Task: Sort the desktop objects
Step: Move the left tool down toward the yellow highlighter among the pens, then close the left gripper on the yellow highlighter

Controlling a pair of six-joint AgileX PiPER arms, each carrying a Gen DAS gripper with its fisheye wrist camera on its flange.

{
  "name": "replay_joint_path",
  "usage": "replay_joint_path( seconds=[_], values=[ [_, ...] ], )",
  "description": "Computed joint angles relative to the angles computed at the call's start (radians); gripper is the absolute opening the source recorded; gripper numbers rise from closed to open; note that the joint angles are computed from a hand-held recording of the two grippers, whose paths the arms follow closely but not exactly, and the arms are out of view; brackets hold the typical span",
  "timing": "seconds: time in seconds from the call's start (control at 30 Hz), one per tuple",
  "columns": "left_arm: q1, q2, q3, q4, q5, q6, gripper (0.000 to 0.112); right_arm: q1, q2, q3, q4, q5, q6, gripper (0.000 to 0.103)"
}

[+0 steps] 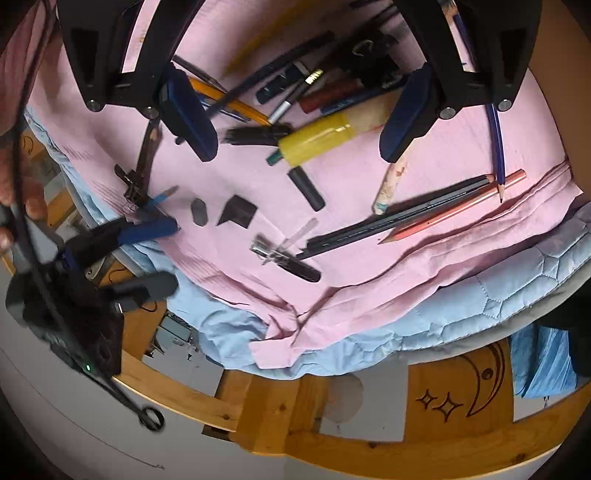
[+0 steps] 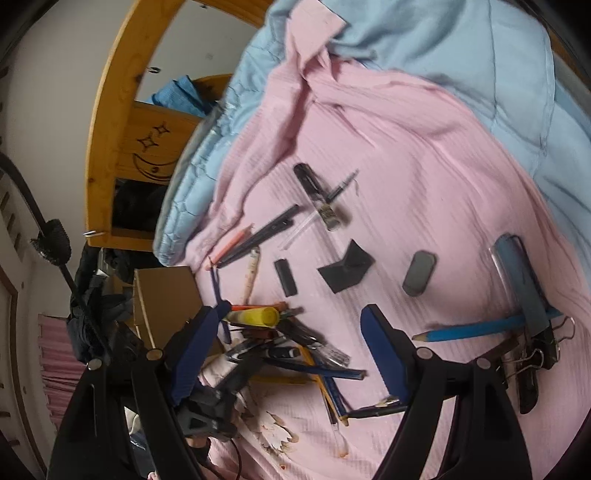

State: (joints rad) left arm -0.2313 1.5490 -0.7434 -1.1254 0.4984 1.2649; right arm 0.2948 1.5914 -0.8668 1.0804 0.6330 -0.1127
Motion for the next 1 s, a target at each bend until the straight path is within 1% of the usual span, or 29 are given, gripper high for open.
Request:
replay_joint_path(
  seconds=[0.07, 0.1, 0.13, 0.2, 0.33, 0.43, 0.57, 0.6, 0.63, 0.7, 0.77, 0.8, 0.83, 0.87, 0.93, 1.0],
  values=[
    [0.020, 0.025, -0.021, 0.008, 0.029, 0.001, 0.092, -0.003, 0.011, 0.002, 0.005, 0.005, -0.003, 0.081],
    [0.031, 0.034, -0.026, 0.001, 0.042, 0.017, 0.090, -0.002, 0.012, 0.003, 0.011, 0.005, -0.008, 0.081],
    [0.036, 0.038, -0.028, 0.000, 0.046, 0.025, 0.085, -0.001, 0.013, 0.003, 0.016, 0.006, -0.012, 0.081],
    [0.049, 0.062, -0.049, 0.022, 0.068, 0.014, 0.081, 0.008, 0.013, -0.004, 0.005, 0.005, -0.005, 0.081],
    [0.055, 0.090, -0.064, 0.061, 0.070, -0.008, 0.080, 0.017, 0.018, -0.014, -0.003, 0.009, 0.000, 0.081],
    [0.050, 0.101, -0.070, 0.123, 0.055, -0.048, 0.080, 0.021, 0.027, -0.020, -0.004, 0.008, 0.003, 0.081],
    [0.054, 0.127, -0.100, 0.208, 0.108, -0.121, 0.079, 0.019, 0.029, -0.017, -0.002, 0.007, 0.004, 0.081],
    [0.055, 0.130, -0.107, 0.226, 0.124, -0.137, 0.075, 0.018, 0.029, -0.016, 0.001, 0.007, 0.003, 0.081],
    [0.055, 0.133, -0.115, 0.256, 0.142, -0.168, 0.068, 0.018, 0.028, -0.016, 0.002, 0.006, 0.003, 0.081],
    [0.051, 0.125, -0.120, 0.299, 0.155, -0.220, 0.066, 0.013, 0.026, -0.011, 0.014, 0.005, -0.008, 0.081],
    [0.058, 0.122, -0.134, 0.318, 0.195, -0.251, 0.064, 0.008, 0.026, -0.005, 0.027, 0.004, -0.018, 0.081],
    [0.063, 0.124, -0.143, 0.325, 0.220, -0.270, 0.059, 0.006, 0.026, -0.002, 0.031, 0.003, -0.023, 0.081],
    [0.070, 0.132, -0.156, 0.330, 0.252, -0.289, 0.058, 0.004, 0.026, -0.001, 0.034, 0.004, -0.026, 0.081],
    [0.081, 0.138, -0.168, 0.334, 0.292, -0.306, 0.058, 0.003, 0.027, 0.002, 0.036, 0.004, -0.028, 0.081],
    [0.090, 0.141, -0.176, 0.333, 0.331, -0.314, 0.058, -0.001, 0.027, 0.006, 0.042, 0.005, -0.034, 0.081],
    [0.115, 0.138, -0.177, 0.307, 0.399, -0.292, 0.058, -0.004, 0.026, 0.010, 0.050, 0.005, -0.040, 0.081]
  ],
)
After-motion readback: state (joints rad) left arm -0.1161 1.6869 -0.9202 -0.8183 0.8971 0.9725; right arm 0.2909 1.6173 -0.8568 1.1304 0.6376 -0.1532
